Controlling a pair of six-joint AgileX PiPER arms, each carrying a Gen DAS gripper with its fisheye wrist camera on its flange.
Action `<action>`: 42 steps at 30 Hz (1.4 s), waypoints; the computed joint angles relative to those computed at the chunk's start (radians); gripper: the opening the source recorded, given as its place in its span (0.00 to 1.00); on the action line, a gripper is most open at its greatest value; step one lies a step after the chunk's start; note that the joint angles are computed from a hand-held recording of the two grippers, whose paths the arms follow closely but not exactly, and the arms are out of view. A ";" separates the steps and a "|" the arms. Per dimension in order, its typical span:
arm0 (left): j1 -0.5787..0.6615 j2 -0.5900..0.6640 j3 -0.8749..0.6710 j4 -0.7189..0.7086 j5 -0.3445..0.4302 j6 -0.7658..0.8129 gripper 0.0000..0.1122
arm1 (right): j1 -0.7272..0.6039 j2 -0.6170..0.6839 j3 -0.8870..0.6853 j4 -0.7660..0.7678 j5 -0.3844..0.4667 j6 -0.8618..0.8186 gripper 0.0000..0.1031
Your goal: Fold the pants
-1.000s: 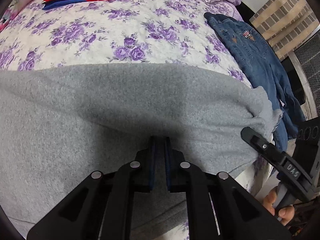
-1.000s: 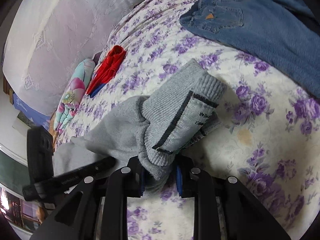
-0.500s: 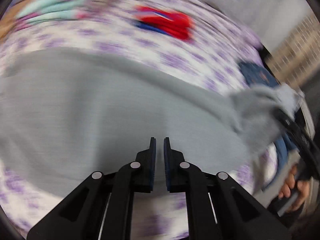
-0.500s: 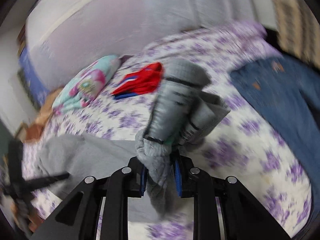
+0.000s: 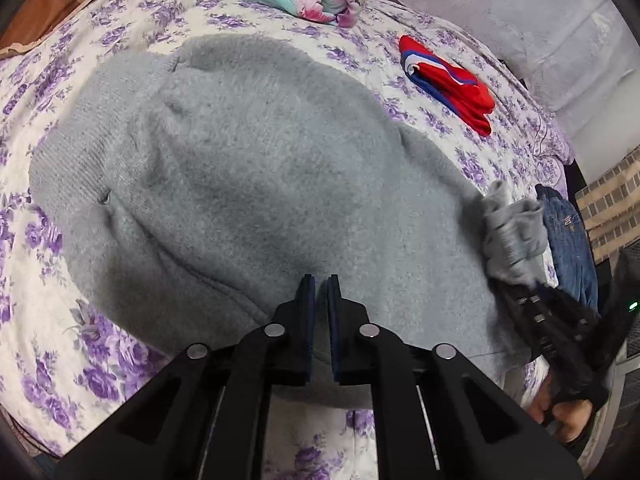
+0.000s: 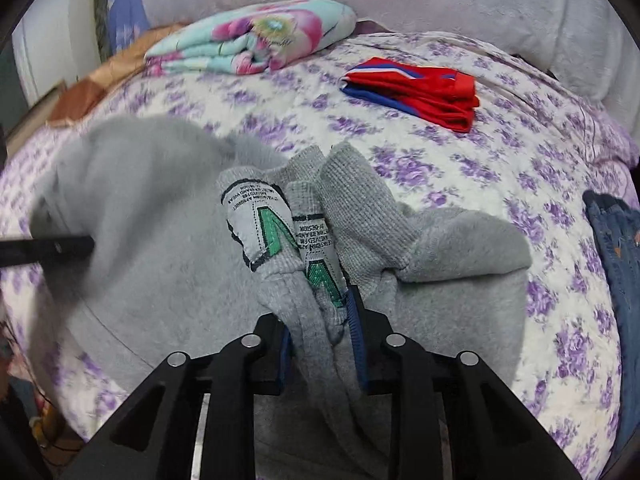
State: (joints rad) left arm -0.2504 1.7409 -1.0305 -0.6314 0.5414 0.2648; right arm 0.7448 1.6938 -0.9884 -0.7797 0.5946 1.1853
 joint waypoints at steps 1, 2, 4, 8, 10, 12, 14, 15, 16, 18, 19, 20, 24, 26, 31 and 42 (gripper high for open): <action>0.009 0.004 0.002 -0.024 0.004 0.026 0.06 | 0.020 0.005 -0.005 -0.020 0.023 0.004 0.29; 0.014 0.005 0.005 -0.043 0.007 0.045 0.06 | 0.032 0.005 -0.017 -0.001 0.042 -0.026 0.32; 0.024 0.007 0.011 -0.078 0.010 0.077 0.05 | 0.026 -0.042 -0.024 0.157 0.038 -0.194 0.41; 0.027 0.009 0.016 -0.099 0.006 0.100 0.05 | -0.023 -0.179 0.061 0.551 -0.141 -0.583 0.60; 0.026 0.010 0.016 -0.100 0.005 0.100 0.05 | -0.042 -0.240 0.043 0.620 -0.101 -0.662 0.60; 0.027 0.012 0.016 -0.103 0.005 0.105 0.05 | -0.066 -0.272 0.035 0.536 -0.100 -0.580 0.47; 0.030 0.010 0.017 -0.109 0.008 0.111 0.05 | -0.115 -0.244 -0.001 0.497 -0.086 -0.537 0.24; 0.031 0.012 0.016 -0.113 0.010 0.114 0.05 | -0.161 -0.200 -0.018 0.538 -0.109 -0.575 0.24; 0.034 0.013 0.016 -0.120 0.013 0.122 0.05 | -0.192 -0.164 -0.034 0.619 -0.119 -0.652 0.24; 0.037 0.013 0.016 -0.125 0.017 0.129 0.05 | -0.245 -0.023 -0.094 0.818 -0.103 -0.838 0.24; 0.039 0.006 0.028 -0.131 0.014 0.135 0.05 | -0.260 0.033 -0.103 0.878 -0.108 -0.891 0.21; 0.040 0.005 0.029 -0.134 0.015 0.139 0.05 | -0.260 0.061 -0.086 0.897 -0.152 -0.905 0.21; 0.047 0.008 0.026 -0.145 0.028 0.147 0.05 | -0.234 0.041 -0.078 0.812 -0.163 -0.795 0.21; 0.055 -0.019 0.034 -0.157 0.045 0.157 0.05 | -0.229 0.023 -0.082 0.798 -0.138 -0.767 0.22; 0.186 -0.273 0.205 -0.354 0.069 0.351 0.48 | -0.191 -0.245 0.109 0.900 -0.264 -0.803 0.24; 0.368 -0.247 0.370 -0.574 0.173 0.506 0.60 | -0.045 -0.448 0.318 0.621 -0.353 -0.446 0.25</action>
State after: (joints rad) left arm 0.1172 1.4939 -0.6605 -1.2056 0.7144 0.7709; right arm 0.6996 1.2461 -0.6708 -0.1592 0.2420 0.7391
